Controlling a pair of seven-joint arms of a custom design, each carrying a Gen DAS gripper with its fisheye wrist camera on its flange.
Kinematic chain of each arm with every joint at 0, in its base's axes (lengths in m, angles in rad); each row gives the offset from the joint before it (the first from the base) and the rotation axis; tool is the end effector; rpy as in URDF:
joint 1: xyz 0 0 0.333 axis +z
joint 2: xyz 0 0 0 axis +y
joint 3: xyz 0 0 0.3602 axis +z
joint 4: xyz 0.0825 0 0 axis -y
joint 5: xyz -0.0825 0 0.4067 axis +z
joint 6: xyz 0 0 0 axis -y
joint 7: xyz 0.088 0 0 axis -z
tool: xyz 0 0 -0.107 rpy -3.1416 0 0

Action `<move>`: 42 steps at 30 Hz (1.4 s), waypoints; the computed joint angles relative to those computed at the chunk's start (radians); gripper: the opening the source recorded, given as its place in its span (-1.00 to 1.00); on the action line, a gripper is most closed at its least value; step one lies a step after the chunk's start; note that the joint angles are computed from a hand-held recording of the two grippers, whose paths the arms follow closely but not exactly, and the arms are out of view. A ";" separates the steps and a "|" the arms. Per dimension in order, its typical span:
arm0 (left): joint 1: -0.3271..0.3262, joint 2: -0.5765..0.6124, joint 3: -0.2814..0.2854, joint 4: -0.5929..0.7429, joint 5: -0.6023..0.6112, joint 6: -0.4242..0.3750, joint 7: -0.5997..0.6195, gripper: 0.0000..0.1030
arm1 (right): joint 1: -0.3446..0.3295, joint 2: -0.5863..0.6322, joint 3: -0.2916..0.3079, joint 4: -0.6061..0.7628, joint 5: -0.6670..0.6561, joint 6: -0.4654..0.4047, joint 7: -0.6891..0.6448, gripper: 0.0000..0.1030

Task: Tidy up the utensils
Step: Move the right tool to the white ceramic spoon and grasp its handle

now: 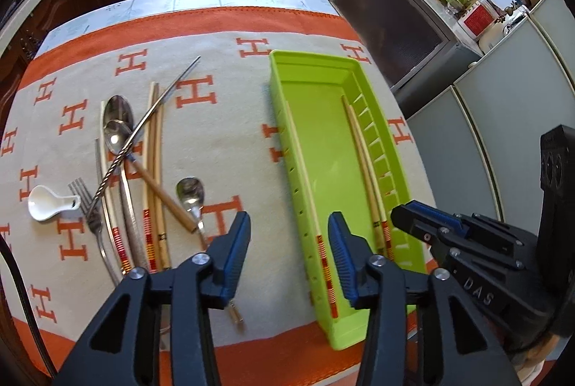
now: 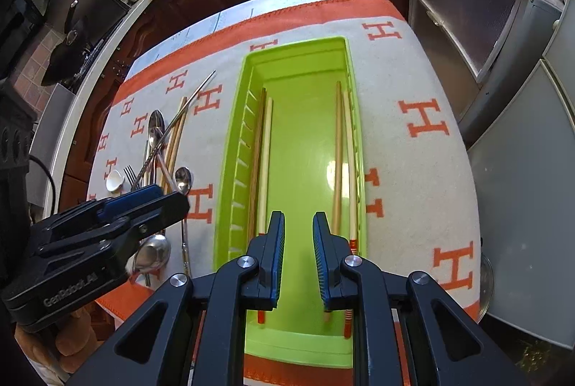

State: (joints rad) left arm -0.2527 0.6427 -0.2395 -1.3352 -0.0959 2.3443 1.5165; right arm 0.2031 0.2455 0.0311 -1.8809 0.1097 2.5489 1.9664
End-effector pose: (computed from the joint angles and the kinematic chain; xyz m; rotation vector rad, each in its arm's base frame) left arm 0.7337 -0.3370 0.4287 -1.8074 2.4766 -0.6793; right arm 0.6628 0.1550 0.4564 -1.6785 2.1428 -0.1574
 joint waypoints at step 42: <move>0.178 -0.236 0.205 -0.487 0.308 0.323 -0.337 0.37 | 0.182 0.457 0.133 0.639 0.147 -0.043 -0.079 -0.34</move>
